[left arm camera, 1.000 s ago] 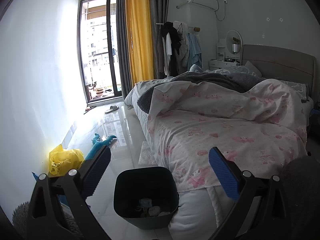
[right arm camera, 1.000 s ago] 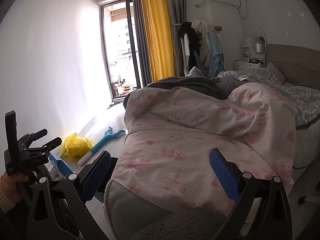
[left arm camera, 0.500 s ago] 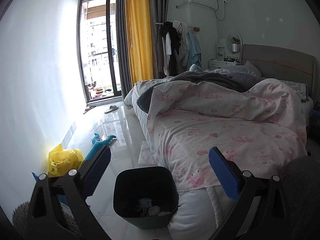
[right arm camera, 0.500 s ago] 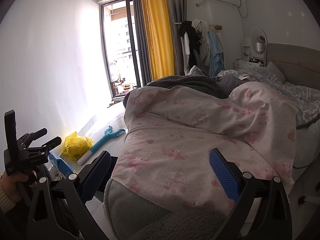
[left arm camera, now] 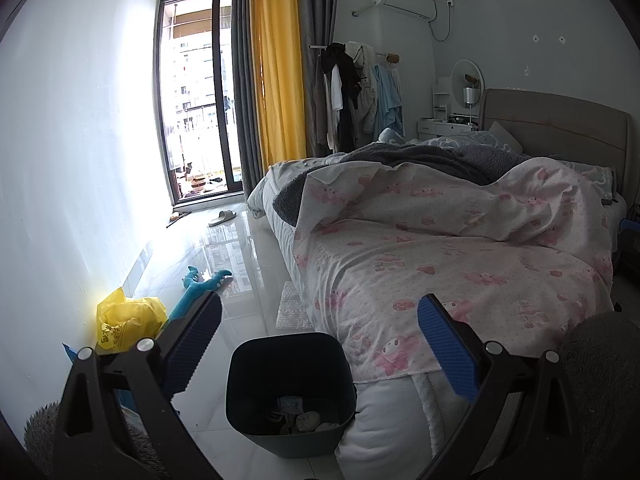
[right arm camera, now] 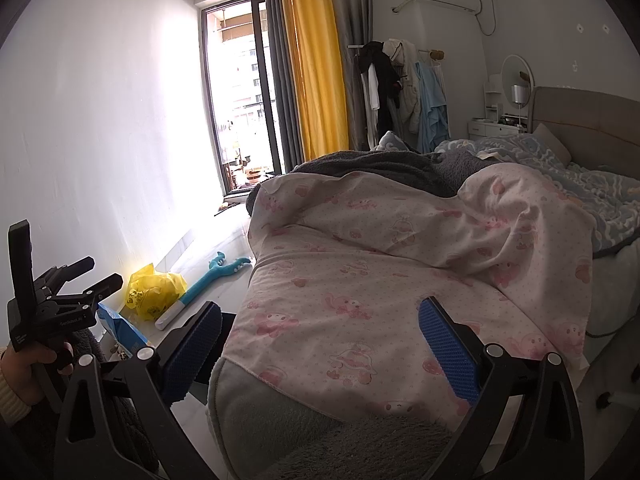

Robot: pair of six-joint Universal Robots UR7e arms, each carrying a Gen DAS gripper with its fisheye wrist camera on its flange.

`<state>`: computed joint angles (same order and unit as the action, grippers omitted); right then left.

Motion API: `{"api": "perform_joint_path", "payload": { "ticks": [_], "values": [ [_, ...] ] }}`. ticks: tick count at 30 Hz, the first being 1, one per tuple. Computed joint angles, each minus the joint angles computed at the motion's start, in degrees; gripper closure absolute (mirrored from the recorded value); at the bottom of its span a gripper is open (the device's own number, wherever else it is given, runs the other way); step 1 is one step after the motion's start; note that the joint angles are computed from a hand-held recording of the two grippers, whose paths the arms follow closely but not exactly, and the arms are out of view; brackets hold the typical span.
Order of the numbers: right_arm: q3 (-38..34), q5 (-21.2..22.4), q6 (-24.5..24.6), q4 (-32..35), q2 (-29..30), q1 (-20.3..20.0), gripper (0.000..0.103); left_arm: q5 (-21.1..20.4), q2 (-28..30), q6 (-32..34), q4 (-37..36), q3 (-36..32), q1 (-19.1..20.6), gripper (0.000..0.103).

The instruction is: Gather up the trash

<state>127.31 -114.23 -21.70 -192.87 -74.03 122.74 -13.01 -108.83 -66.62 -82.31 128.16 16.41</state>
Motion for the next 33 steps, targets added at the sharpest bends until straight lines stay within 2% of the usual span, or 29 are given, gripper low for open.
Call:
{"api": "perform_joint_path", "payload": {
  "ticks": [33],
  "values": [
    [-0.17,-0.2,0.05,0.26,-0.01,0.16,0.003,-0.06,0.1,0.33,-0.48,0.0,0.08,0.003]
  ]
}}
